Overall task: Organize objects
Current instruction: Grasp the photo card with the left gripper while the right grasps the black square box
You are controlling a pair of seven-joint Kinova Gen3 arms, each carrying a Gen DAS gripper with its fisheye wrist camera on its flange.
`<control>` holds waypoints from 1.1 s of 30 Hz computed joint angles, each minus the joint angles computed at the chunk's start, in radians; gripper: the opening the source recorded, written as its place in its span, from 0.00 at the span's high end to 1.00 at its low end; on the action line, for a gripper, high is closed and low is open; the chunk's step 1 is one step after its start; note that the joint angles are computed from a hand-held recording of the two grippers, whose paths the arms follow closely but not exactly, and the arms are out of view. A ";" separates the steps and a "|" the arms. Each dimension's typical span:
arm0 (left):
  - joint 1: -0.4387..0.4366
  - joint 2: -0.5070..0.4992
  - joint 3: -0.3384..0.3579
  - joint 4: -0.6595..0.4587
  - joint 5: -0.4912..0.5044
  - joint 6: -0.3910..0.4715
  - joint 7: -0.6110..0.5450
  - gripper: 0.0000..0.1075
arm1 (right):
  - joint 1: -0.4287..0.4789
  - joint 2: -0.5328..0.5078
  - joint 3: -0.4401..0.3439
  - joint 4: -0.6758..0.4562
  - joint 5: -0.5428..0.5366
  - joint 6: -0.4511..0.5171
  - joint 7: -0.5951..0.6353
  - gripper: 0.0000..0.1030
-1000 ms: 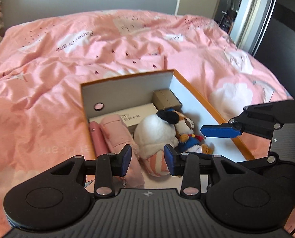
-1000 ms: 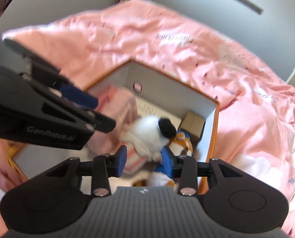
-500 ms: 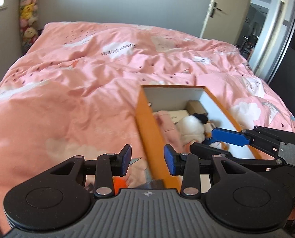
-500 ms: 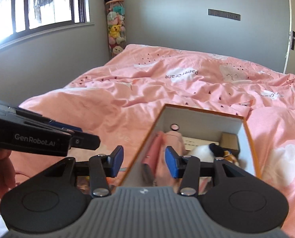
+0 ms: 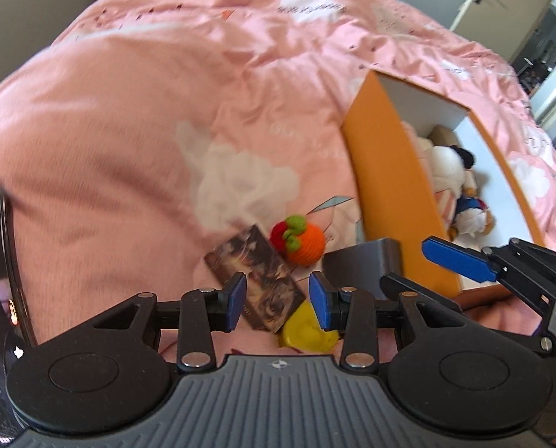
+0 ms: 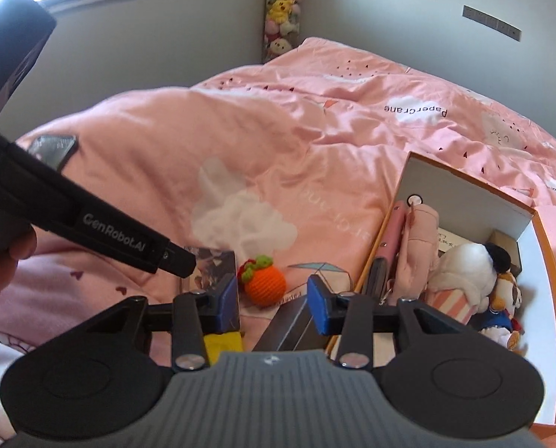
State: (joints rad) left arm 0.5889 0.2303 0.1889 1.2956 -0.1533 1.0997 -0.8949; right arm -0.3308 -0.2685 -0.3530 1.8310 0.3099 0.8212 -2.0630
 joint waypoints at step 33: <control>-0.062 0.045 -0.028 0.114 0.111 -0.141 0.142 0.65 | -0.105 0.131 0.036 -0.049 0.122 0.077 0.043 0.62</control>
State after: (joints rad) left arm 0.5270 0.2750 0.1606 1.4100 -0.0426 0.9585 -0.7526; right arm -0.4354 -0.1378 -0.3168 1.7818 0.4320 0.8984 -2.0199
